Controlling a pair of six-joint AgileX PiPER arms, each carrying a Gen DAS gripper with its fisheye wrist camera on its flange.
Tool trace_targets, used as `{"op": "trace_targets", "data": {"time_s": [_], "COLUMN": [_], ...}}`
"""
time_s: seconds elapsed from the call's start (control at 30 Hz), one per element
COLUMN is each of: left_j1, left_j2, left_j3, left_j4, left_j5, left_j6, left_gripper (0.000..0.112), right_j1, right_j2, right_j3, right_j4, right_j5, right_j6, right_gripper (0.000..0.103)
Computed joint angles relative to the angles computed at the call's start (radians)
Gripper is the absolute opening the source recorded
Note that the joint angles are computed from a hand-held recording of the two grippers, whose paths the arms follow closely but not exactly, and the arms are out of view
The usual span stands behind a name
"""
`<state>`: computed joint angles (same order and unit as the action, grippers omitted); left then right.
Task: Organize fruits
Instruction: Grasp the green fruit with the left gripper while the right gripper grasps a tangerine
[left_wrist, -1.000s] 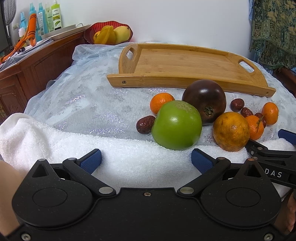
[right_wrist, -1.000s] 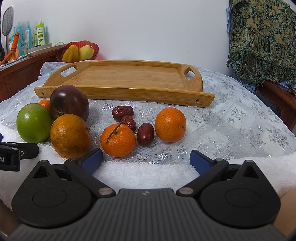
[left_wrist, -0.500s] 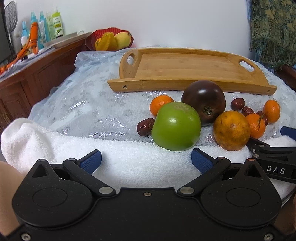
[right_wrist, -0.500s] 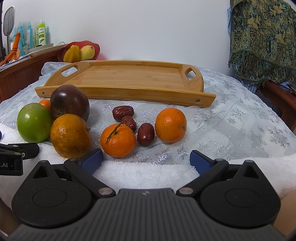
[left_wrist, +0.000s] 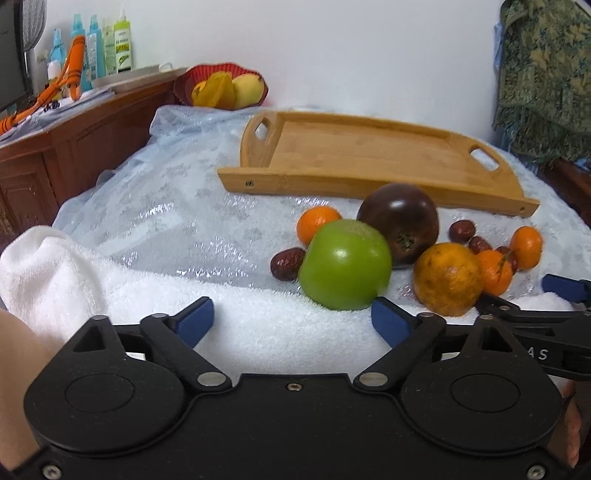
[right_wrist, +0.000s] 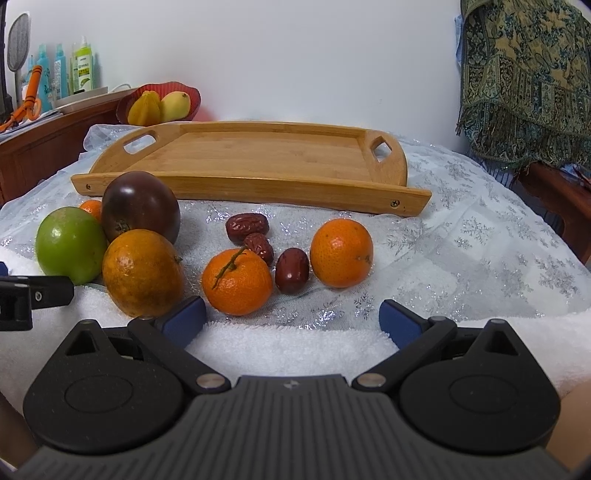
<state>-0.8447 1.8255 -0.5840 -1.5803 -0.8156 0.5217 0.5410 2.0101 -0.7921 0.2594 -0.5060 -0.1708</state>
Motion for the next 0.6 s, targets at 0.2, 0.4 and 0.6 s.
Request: {"op": "trace_targets", "data": {"time_s": [0.2, 0.4, 0.6], "left_j1": [-0.054, -0.042, -0.012], "left_j2": [-0.031, -0.039, -0.018], "left_j3": [0.017, 0.012, 0.003], "left_j4": [0.024, 0.072, 0.126], "left_j5": [-0.063, -0.053, -0.037], "left_j6": [0.003, -0.007, -0.036], "left_gripper": [0.069, 0.062, 0.062], "right_j1": [-0.011, -0.004, -0.009], "right_j2": [-0.02, -0.023, -0.006], "right_j3": [0.052, 0.062, 0.019], "right_j4": [-0.145, -0.184, -0.23], "right_j5": [-0.087, -0.121, -0.065], "right_j6": [0.128, 0.141, 0.177], "right_gripper": [0.073, 0.048, 0.047]}}
